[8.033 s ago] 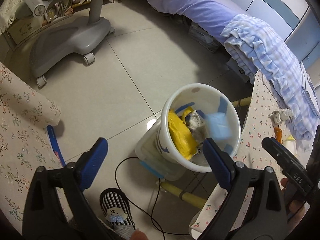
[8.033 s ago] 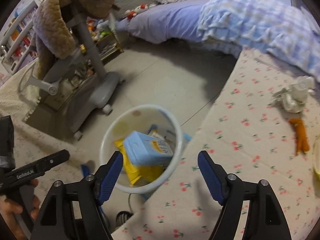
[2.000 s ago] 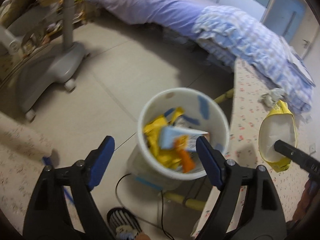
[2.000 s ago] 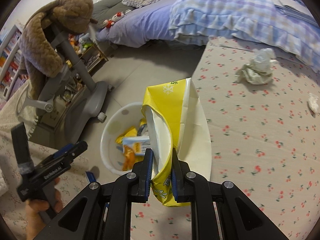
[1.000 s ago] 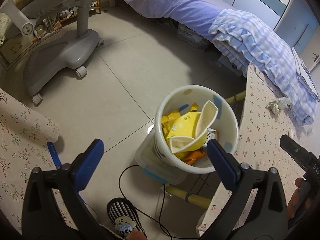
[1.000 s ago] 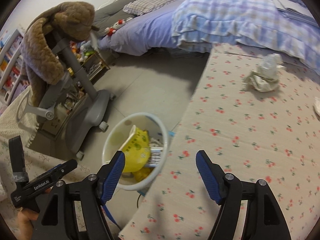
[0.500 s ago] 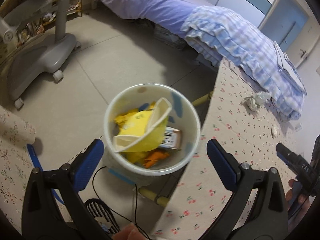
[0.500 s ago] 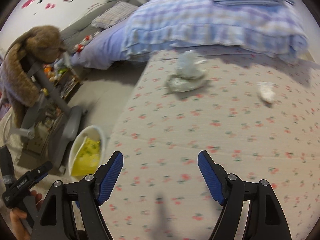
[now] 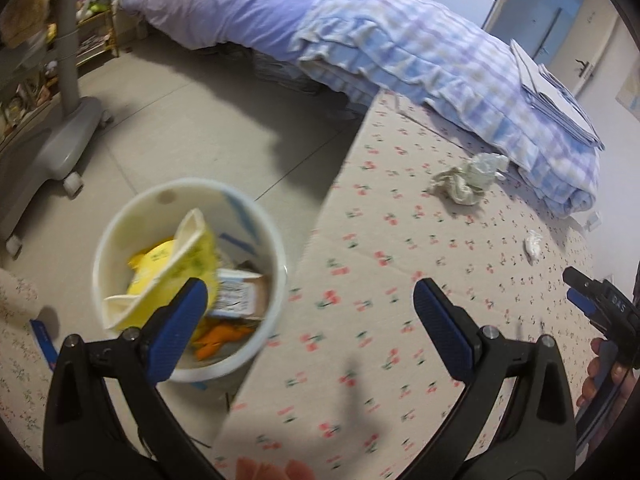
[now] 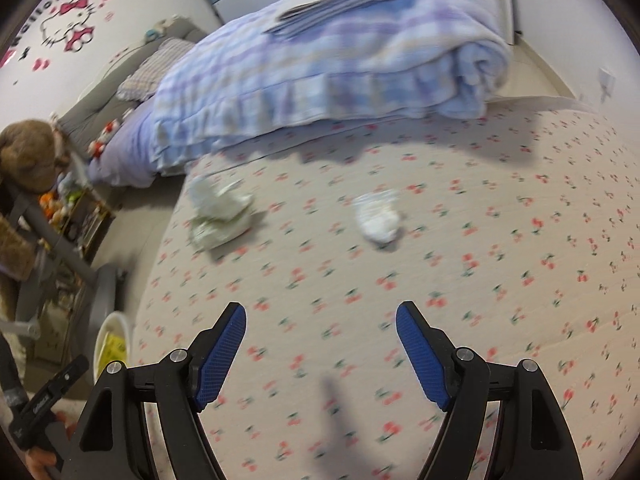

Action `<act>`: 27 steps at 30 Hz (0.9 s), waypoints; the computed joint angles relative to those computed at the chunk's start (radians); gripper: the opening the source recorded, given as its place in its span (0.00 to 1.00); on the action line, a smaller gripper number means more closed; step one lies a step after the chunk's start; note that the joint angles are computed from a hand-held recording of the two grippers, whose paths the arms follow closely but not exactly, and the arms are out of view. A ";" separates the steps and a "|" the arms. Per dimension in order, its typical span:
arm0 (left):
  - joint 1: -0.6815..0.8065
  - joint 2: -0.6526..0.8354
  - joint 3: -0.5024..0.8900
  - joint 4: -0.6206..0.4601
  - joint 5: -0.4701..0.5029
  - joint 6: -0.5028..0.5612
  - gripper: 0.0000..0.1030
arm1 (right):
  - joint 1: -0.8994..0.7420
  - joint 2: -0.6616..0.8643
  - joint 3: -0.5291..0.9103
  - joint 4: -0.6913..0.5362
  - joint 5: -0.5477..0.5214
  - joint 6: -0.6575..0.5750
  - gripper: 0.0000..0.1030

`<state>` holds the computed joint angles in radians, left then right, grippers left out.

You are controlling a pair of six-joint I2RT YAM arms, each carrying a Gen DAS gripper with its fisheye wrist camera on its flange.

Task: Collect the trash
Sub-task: 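Grasp the crumpled pale green cloth with the left tool while the right tool grasps the white tissue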

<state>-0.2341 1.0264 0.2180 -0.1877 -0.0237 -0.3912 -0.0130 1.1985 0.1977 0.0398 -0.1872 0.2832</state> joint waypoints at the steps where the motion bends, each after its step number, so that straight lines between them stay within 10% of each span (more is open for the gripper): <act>1: -0.024 0.022 0.006 0.021 -0.012 -0.014 0.99 | -0.032 0.028 0.003 0.023 -0.012 -0.017 0.77; 12: -0.316 0.308 0.039 0.517 -0.241 -0.098 0.99 | -0.119 0.437 0.045 0.461 0.033 -0.056 0.77; 22: -0.397 0.697 0.333 0.478 -0.350 0.002 0.99 | -0.027 0.721 0.134 0.663 0.162 -0.076 0.77; 27: -0.369 0.809 0.383 0.570 -0.240 0.000 0.99 | -0.004 0.759 0.144 0.708 0.206 -0.110 0.63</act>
